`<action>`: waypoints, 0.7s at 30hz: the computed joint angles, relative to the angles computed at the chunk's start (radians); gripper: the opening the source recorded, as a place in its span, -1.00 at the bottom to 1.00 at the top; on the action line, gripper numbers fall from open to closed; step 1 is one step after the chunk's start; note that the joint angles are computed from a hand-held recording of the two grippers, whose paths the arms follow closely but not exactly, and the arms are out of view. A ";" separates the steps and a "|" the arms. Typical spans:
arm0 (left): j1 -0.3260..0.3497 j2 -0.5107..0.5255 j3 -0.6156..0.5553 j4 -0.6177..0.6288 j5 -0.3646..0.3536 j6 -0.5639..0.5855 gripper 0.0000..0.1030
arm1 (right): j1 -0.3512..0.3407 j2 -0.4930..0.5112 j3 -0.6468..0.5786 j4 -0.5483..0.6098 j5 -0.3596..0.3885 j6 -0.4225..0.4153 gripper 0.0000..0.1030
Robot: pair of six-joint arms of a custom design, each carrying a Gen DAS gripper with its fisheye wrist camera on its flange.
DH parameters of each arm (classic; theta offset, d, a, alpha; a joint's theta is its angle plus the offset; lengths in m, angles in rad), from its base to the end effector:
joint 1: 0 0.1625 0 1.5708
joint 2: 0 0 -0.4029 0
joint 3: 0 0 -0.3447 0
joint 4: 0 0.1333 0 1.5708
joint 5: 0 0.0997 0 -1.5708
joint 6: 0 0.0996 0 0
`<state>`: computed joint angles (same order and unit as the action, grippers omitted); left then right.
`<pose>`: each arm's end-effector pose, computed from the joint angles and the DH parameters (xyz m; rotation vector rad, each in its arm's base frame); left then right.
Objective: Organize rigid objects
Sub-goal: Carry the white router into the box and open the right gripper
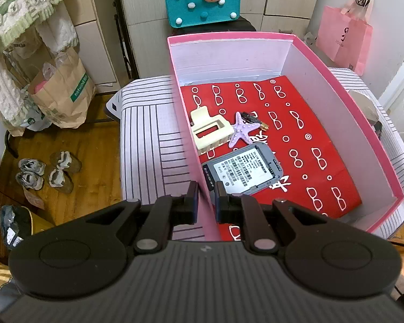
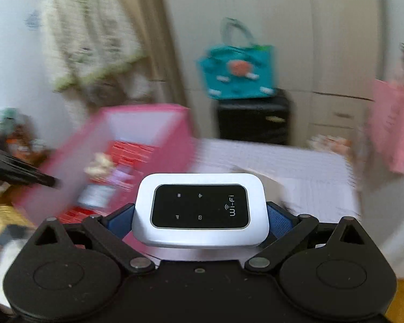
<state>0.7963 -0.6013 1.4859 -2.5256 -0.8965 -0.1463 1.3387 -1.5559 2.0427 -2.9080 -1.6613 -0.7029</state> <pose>-0.3187 -0.6053 0.0531 0.7511 2.4129 -0.4730 0.0172 -0.4675 0.4136 0.5361 -2.4563 0.9648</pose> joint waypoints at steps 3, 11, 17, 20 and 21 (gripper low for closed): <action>0.007 -0.008 0.009 -0.018 -0.016 -0.013 -0.78 | 0.083 0.052 -0.088 0.138 0.013 -0.042 0.95; 0.002 -0.004 0.008 -0.017 -0.002 -0.032 -0.79 | 0.220 0.293 -0.279 0.234 -0.147 -0.305 0.95; 0.002 -0.006 0.008 -0.020 -0.007 -0.037 -0.79 | 0.267 0.410 -0.364 0.326 -0.364 -0.475 0.95; 0.003 -0.006 0.014 -0.033 -0.009 -0.031 -0.79 | 0.280 0.448 -0.408 0.393 -0.438 -0.517 0.95; 0.005 -0.007 0.015 -0.036 -0.011 -0.030 -0.79 | 0.282 0.460 -0.415 0.400 -0.457 -0.524 0.95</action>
